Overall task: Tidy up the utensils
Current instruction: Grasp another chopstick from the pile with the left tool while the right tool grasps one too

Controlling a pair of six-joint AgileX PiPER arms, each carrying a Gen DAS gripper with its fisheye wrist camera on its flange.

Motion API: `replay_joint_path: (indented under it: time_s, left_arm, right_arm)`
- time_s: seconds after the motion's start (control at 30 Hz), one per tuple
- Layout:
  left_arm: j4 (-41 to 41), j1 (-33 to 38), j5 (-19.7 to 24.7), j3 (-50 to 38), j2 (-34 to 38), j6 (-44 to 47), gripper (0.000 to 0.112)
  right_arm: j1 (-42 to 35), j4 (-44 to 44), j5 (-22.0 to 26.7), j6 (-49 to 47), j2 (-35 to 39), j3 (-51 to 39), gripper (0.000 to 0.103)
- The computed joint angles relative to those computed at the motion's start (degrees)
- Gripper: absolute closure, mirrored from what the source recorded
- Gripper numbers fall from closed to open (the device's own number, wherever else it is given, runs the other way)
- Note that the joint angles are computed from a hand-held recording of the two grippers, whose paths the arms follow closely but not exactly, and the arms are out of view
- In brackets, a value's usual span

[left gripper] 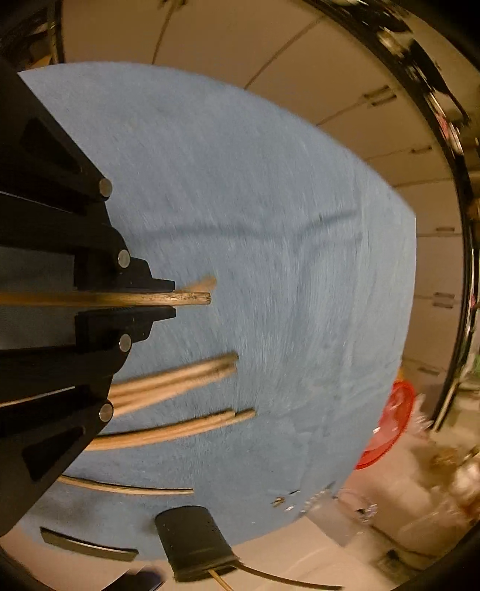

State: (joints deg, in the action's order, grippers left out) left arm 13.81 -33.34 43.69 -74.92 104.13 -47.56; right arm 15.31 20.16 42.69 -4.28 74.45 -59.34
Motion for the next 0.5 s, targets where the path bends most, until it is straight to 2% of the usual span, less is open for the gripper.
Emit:
replay_joint_path:
  time_s: [0.2,0.27,0.37,0.5]
  left_arm:
    - [-0.3,3.6,-5.5,9.9,-5.7,-1.3,0.105]
    - [-2.6,5.3,-6.7,11.3,-6.0,0.8,0.105]
    - [-3.7,5.4,-7.0,11.5,-5.7,1.8,0.105]
    - [-4.8,5.8,-6.7,9.9,-4.1,3.7,0.105]
  right_arm:
    - [2.6,-0.3,3.7,3.9,18.8,-14.8,0.078]
    - [3.9,-3.9,5.0,7.5,24.3,-19.9,0.078]
    - [4.3,-6.1,8.4,10.6,32.3,-27.7,0.078]
    - [5.1,-9.2,10.9,13.2,38.2,-33.3,0.078]
